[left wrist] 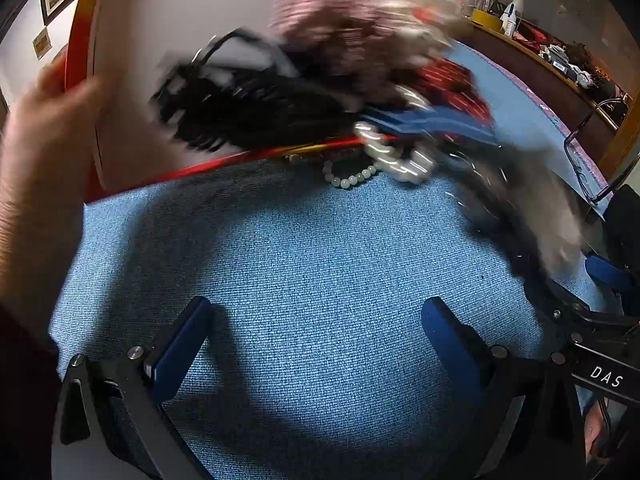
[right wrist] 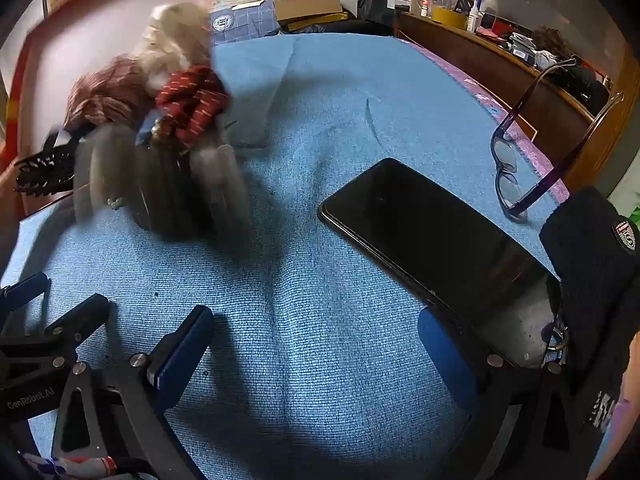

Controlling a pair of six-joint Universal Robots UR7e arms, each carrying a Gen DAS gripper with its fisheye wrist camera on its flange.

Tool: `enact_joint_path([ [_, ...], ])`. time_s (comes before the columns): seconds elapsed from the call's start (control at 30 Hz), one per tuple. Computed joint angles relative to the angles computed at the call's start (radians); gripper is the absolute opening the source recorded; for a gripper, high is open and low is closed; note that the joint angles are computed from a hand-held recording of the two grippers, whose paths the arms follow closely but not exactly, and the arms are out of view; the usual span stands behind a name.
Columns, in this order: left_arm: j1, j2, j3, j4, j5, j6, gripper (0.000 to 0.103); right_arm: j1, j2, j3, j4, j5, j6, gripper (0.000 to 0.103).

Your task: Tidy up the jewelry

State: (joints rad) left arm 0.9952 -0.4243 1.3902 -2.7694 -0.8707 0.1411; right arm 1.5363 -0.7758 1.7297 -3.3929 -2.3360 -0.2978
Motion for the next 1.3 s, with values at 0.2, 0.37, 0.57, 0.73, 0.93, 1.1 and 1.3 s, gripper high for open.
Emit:
enact_joint_path([
  [0.2,0.001,0.003,-0.004,0.002,0.001,-0.001,0.103,0.0,-0.001,0.002,-0.007,0.004,-0.002,0.103],
  [0.37,-0.007,0.004,0.008,-0.011,0.031,-0.055,0.103,0.01,0.012,-0.019,0.01,-0.012,0.004,0.103],
  [0.57,-0.005,0.005,0.0,-0.005,0.03,-0.054,0.103,0.002,0.012,-0.002,-0.018,-0.01,-0.005,0.103],
  [0.73,-0.007,0.005,0.001,-0.003,0.031,-0.055,0.103,-0.005,0.001,0.01,-0.03,0.013,0.002,0.103],
  [0.93,-0.007,0.005,0.001,-0.004,0.032,-0.056,0.103,-0.002,0.007,0.007,-0.033,0.009,0.0,0.103],
  [1.1,-0.008,0.006,0.0,-0.004,0.032,-0.056,0.103,0.001,0.012,-0.008,-0.014,-0.006,-0.005,0.103],
  [1.3,-0.008,0.007,0.002,-0.007,0.032,-0.056,0.103,-0.002,-0.008,0.016,-0.011,0.031,-0.007,0.103],
])
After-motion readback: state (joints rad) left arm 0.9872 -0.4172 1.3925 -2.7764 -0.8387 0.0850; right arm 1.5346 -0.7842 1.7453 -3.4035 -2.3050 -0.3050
